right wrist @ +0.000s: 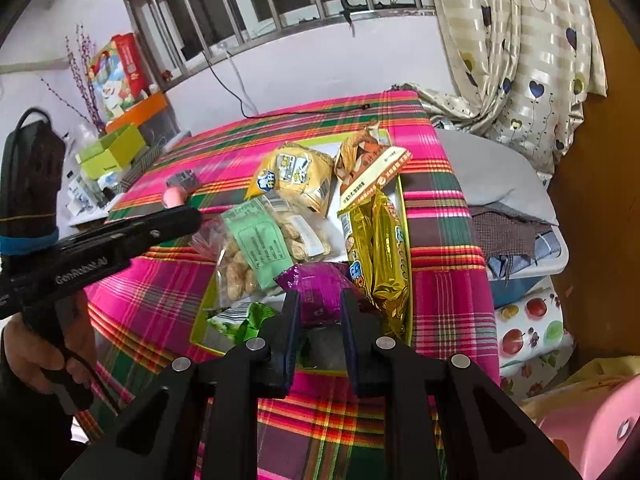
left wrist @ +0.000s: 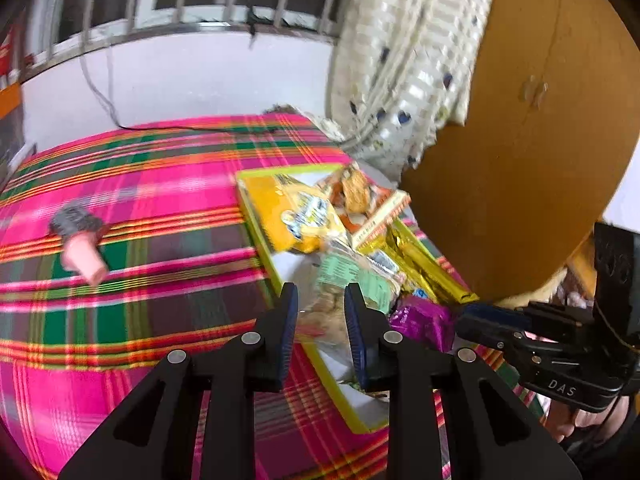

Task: Organize snacks
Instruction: 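Lower both bags into the box and open both tools to release them, then move both tools back toward the pink cup and dark foil bag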

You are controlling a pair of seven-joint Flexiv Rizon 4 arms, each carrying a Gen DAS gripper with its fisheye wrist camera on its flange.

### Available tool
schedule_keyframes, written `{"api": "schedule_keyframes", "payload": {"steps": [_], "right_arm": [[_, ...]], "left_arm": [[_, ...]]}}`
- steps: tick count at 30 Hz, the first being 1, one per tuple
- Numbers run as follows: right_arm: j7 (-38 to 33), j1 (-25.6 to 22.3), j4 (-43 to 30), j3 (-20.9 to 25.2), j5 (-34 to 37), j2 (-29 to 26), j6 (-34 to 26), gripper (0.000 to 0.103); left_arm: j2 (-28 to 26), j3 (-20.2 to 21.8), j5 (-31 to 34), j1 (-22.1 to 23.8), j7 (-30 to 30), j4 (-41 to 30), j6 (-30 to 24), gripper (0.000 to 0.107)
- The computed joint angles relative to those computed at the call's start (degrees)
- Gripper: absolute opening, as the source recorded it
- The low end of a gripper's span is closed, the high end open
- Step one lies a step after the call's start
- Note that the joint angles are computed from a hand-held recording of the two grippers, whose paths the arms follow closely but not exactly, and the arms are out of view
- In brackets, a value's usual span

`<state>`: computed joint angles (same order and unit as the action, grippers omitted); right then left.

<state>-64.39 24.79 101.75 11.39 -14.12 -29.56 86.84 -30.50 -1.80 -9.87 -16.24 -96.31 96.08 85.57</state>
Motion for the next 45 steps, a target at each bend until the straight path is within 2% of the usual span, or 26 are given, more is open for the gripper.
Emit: {"api": "schedule_keyframes", "payload": {"steps": [2, 6, 9, 16, 19, 23, 25, 31, 38, 45], "right_arm": [[0.18, 0.35, 0.3, -0.29, -0.09, 0.35, 0.3, 0.017], [0.49, 0.91, 0.4, -0.38, -0.28, 0.42, 0.43, 0.017], [0.99, 1.49, 0.78, -0.67, -0.45, 0.78, 0.39, 0.018], [3.28, 3.42, 2.5, -3.44, -2.09, 2.42, 1.26, 0.019], [4.2, 3.85, 2.91, -4.15, -2.84, 2.8, 1.4, 0.021], [4.56, 3.41, 2.94, -3.56, -3.18, 2.9, 1.1, 0.023], [4.92, 3.6, 3.18, -3.71, -3.37, 3.1, 1.36, 0.032], [5.04, 4.4, 3.23, -3.98, -4.53, 3.22, 2.15, 0.05], [4.38, 4.58, 2.82, -3.22, -4.99, 2.84, 1.81, 0.051], [3.11, 4.59, 2.0, -1.91, -4.92, 2.33, 1.26, 0.051]], "left_arm": [[0.97, -0.8, -0.27, 0.86, 0.43, 1.55, 0.72, 0.025], [1.19, 0.71, 0.02, -0.04, -0.77, 2.0, -2.1, 0.025], [0.72, -0.92, 0.04, 0.73, 0.44, 1.75, -2.26, 0.025], [-2.32, 0.52, 1.4, -0.78, 0.41, -3.21, -5.64, 0.025], [-1.94, -0.88, 0.43, 0.48, 0.6, -2.0, -4.97, 0.025], [0.39, -2.43, -0.92, 1.91, 0.81, 2.44, -1.17, 0.025], [1.82, -1.12, -1.07, 1.26, -0.57, 4.7, 0.25, 0.025], [5.27, 4.66, 0.94, -2.14, -6.37, 9.49, 1.33, 0.025], [8.62, 6.74, 3.63, -2.66, -11.68, 14.98, 2.03, 0.025], [10.6, 8.6, 6.64, -3.2, -16.27, 17.53, 2.73, 0.025]]}}
